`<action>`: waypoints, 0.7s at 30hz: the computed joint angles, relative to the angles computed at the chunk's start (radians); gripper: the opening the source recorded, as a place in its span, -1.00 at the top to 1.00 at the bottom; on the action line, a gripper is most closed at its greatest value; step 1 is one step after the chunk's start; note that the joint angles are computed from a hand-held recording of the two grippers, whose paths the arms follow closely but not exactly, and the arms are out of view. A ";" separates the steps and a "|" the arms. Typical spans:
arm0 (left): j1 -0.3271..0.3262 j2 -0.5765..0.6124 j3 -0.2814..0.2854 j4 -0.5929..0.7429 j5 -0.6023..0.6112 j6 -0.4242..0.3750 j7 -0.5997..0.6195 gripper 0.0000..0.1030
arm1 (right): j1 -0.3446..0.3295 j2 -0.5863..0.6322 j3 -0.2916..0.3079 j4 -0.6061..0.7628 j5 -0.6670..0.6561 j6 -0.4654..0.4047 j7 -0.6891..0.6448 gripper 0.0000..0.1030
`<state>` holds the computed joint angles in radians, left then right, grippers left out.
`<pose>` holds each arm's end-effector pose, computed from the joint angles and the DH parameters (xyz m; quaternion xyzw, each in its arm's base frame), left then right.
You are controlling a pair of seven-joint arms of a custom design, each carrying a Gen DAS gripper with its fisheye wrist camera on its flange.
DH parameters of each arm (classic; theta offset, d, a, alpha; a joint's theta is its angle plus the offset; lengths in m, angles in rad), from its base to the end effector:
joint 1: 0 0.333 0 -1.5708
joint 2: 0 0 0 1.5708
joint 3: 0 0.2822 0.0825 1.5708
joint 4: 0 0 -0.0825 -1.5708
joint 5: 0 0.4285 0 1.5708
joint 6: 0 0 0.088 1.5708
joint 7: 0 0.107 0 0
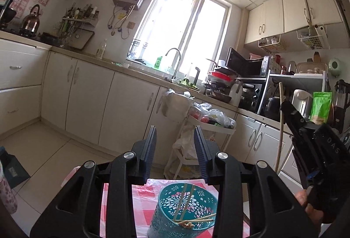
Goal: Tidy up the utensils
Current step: 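Lift both sticks over the basket and open the left, then right gripper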
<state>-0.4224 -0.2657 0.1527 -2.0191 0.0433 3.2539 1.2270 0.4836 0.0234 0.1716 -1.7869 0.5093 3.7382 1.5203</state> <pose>0.5379 -0.1406 0.7087 -0.5328 0.5026 -0.6059 0.3104 0.5084 0.3071 0.6951 -0.4016 0.4461 -0.2880 0.7462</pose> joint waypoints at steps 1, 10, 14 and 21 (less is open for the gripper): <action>0.019 -0.001 -0.014 -0.002 0.003 0.007 -0.007 0.35 | -0.001 0.027 -0.001 0.023 -0.016 0.004 -0.002 0.89; 0.109 -0.013 -0.083 -0.014 0.095 0.020 -0.072 0.34 | 0.030 0.139 -0.020 0.096 0.142 -0.072 -0.217 0.89; 0.150 -0.008 -0.121 -0.008 0.111 0.004 -0.095 0.34 | 0.055 0.141 -0.025 0.099 0.238 -0.101 -0.329 0.79; 0.213 -0.013 -0.176 -0.010 0.147 -0.002 -0.105 0.33 | 0.072 0.091 -0.020 0.045 0.396 -0.128 -0.460 0.57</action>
